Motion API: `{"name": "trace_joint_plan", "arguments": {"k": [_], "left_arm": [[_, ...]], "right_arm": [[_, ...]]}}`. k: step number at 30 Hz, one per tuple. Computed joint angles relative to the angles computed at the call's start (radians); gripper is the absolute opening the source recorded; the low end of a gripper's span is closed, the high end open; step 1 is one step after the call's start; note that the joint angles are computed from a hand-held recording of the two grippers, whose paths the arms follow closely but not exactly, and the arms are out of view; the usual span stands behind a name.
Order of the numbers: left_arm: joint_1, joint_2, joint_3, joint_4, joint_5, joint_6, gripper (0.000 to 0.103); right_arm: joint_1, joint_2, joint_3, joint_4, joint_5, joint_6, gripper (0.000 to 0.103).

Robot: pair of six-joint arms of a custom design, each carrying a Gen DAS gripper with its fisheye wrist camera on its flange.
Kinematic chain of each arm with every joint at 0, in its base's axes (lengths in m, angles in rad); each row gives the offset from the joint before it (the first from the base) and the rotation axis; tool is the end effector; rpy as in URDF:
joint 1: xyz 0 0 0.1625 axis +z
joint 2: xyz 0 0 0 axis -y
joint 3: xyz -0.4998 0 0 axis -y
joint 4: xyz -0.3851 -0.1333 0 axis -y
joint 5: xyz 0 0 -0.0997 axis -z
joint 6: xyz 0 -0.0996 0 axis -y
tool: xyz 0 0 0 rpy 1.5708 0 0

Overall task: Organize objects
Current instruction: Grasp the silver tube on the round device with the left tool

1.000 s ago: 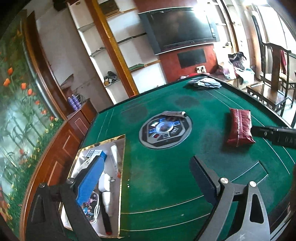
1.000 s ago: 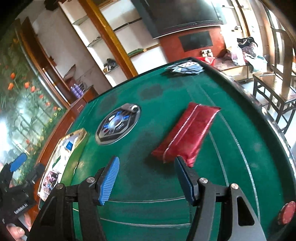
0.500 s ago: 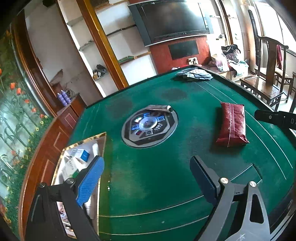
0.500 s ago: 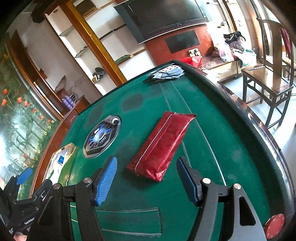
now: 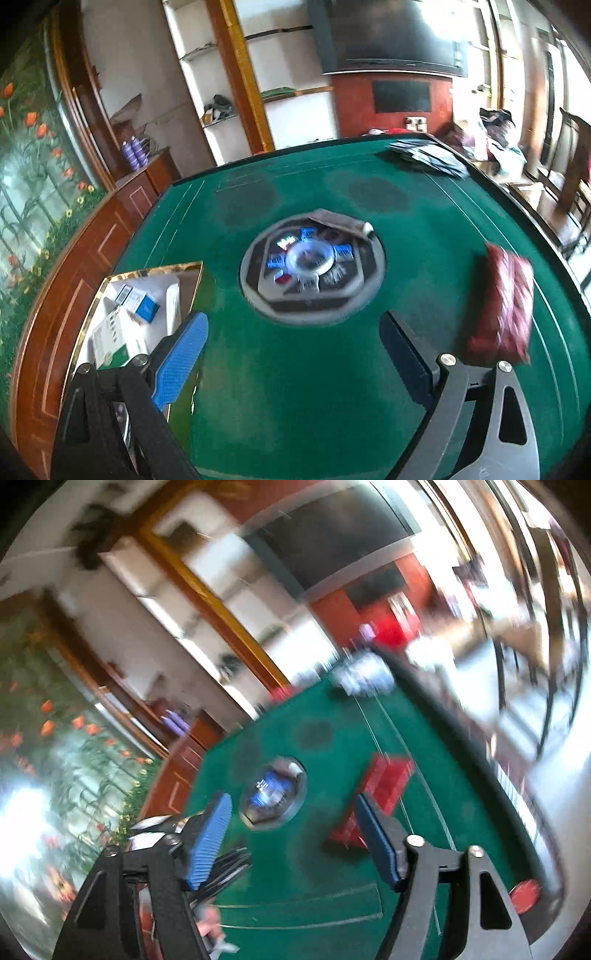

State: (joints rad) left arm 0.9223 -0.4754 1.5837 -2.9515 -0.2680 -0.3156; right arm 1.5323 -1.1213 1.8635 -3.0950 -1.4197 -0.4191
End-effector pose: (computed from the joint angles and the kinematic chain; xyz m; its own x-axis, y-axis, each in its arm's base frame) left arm -0.2517 -0.7118 0.0480 -0.5301 -0.2828 -0.7994 0.4388 0.7152 -0.5440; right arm 0.1235 -0.6463 0.3528 -0.9172 -0.3506 0.1892 -0.3787 0.6200 -0.6872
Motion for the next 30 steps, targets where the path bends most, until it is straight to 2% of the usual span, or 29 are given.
{"name": "trace_joint_plan", "arguments": {"k": [1,4,5,7,8,10,15,18,20,23,25,29,30], "left_arm": [[0.015,0.007,-0.036,-0.013,-0.026,0.017,0.093],[0.058,0.036,-0.145,-0.037,-0.094,0.024,0.093],[0.078,0.047,-0.191,-0.021,-0.141,0.005,0.093],[0.117,0.064,-0.284,0.103,-0.216,-0.102,0.093],[0.137,0.078,-0.338,0.168,-0.257,-0.156,0.093],[0.166,0.115,-0.435,0.259,-0.294,-0.211,0.093],[0.199,0.207,-0.637,0.466,-0.217,-0.318,0.093],[0.205,0.251,-0.732,0.612,-0.126,-0.386,0.093],[0.207,0.273,-0.772,0.654,-0.092,-0.407,0.094],[0.208,0.308,-0.838,0.701,-0.065,-0.4,0.095],[0.214,0.338,-0.904,0.778,-0.083,-0.384,0.095],[0.207,0.364,-0.895,0.612,-0.116,-0.197,0.094],[0.207,0.36,-0.879,0.56,-0.137,-0.154,0.081]], "right_arm": [[0.008,-0.021,0.038,-0.07,0.028,-0.024,0.09],[0.013,-0.047,0.08,-0.161,0.087,-0.051,0.095],[0.009,-0.048,0.07,-0.145,0.103,-0.052,0.095],[0.008,-0.035,0.027,-0.081,0.051,-0.002,0.095],[-0.005,-0.029,-0.006,-0.004,0.058,0.047,0.096],[-0.024,-0.022,-0.048,0.104,0.088,0.088,0.096],[-0.032,-0.014,-0.05,0.068,0.083,0.075,0.096],[-0.037,0.005,-0.078,0.093,0.053,0.097,0.096],[-0.036,0.019,-0.095,0.117,0.029,0.091,0.096],[-0.032,0.034,-0.117,0.14,0.005,0.076,0.096],[-0.032,0.036,-0.119,0.139,0.003,0.073,0.096],[-0.035,0.053,-0.122,0.101,-0.019,0.076,0.096],[-0.035,0.064,-0.13,0.094,-0.04,0.084,0.096]]}}
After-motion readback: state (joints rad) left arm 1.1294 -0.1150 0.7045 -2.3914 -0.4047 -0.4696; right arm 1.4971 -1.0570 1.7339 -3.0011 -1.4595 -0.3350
